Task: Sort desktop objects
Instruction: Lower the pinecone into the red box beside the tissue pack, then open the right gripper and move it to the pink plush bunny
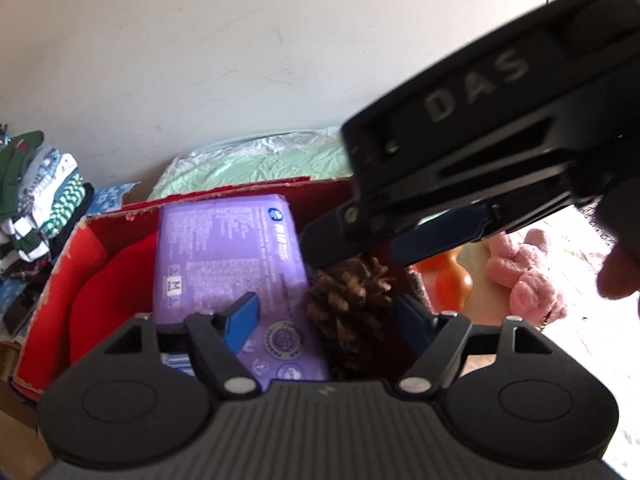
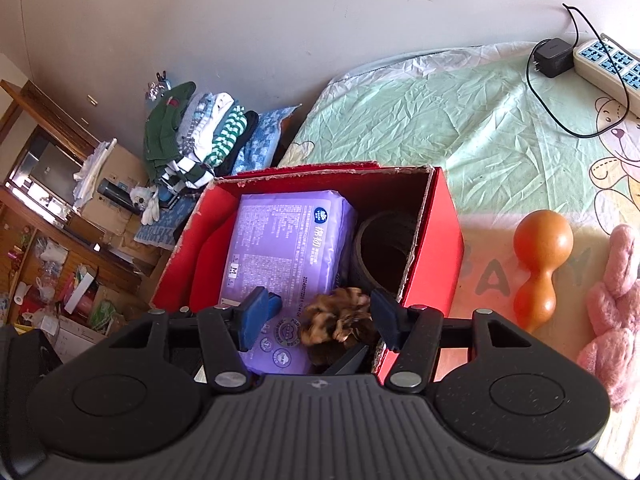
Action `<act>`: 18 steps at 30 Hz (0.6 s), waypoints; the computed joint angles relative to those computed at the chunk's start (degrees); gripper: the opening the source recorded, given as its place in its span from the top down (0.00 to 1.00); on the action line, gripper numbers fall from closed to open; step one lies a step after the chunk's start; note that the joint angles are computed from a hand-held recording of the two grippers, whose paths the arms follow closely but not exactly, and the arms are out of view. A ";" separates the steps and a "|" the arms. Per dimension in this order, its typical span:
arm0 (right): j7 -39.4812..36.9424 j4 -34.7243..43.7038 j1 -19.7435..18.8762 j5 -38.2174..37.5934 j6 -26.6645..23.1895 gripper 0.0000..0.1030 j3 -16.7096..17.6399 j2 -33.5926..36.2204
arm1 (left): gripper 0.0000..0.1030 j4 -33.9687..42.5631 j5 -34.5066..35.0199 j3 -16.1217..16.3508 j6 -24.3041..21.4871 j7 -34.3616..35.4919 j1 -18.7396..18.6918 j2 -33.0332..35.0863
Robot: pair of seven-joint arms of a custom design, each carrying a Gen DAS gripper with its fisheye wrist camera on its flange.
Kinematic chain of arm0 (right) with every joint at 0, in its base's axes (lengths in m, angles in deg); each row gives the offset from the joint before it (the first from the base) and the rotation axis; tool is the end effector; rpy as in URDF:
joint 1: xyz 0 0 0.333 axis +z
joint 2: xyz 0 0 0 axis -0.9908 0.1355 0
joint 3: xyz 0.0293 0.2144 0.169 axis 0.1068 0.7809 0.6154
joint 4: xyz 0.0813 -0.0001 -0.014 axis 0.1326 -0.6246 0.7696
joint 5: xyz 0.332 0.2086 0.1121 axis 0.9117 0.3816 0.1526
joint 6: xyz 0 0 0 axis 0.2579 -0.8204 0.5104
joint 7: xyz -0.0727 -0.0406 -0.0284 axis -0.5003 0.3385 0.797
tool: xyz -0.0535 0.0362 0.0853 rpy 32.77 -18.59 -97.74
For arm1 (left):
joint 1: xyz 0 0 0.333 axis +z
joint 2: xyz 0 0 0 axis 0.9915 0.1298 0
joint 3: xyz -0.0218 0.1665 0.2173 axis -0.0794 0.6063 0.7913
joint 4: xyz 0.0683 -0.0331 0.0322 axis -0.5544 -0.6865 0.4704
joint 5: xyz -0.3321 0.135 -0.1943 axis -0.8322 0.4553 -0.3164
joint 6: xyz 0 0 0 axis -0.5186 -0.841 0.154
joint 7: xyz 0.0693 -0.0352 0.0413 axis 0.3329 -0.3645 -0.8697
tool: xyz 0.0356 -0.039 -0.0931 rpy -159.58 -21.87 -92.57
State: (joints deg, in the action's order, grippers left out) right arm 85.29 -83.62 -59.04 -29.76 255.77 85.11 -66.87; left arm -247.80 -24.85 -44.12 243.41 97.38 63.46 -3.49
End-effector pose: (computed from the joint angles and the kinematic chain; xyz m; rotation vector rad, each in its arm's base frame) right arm 0.4290 0.2724 0.4209 -1.3457 1.8724 -0.1340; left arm 0.3910 -0.0558 0.4132 -1.0650 2.3029 -0.9771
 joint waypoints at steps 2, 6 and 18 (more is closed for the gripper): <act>-0.23 -0.96 0.49 0.45 1.34 0.42 -0.36 -0.73 | 0.20 -0.13 0.48 -0.62 2.55 -0.20 0.21 0.78; 0.71 -2.12 0.20 0.61 2.86 0.42 0.04 -1.56 | 0.19 1.18 1.37 -0.88 4.28 -1.44 0.62 2.86; 5.23 -6.86 -3.06 -0.51 6.54 0.42 2.74 -5.63 | 0.20 8.85 2.32 -1.57 8.68 -4.96 0.29 13.98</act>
